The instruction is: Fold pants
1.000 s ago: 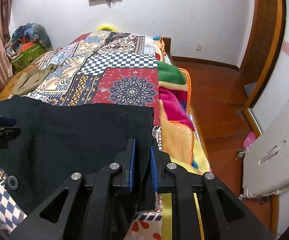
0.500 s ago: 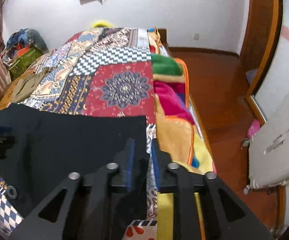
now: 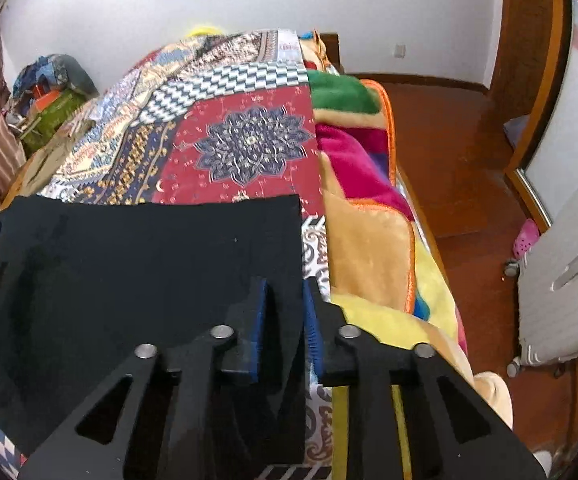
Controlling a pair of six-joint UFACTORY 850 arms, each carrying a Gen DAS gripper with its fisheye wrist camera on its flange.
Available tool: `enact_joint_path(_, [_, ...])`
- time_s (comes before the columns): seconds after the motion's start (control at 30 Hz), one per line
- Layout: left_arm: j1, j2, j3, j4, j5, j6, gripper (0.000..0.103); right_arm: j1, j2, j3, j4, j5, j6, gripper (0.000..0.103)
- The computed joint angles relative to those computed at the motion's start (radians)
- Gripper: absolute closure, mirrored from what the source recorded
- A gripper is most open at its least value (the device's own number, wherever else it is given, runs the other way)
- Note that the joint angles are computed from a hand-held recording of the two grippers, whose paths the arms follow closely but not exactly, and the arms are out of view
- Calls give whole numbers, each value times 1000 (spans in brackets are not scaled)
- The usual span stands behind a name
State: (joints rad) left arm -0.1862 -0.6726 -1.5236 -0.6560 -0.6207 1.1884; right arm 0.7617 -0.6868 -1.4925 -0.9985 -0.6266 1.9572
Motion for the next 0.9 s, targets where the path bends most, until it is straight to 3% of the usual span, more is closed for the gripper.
enact_joint_path(0.53, [6,-8,-29,-17,20,-15,33,-12,-6,-84,-205,-136,23,96])
enact_joint_path(0.67, [9,-25,-44,8,20,-45,33,-46,-49,-137,-173,-118,-49,96])
enact_joint_path(0.9, [22,-25,-27,50,41,-77,33,-92,-125,-198,74,-67,-267,94])
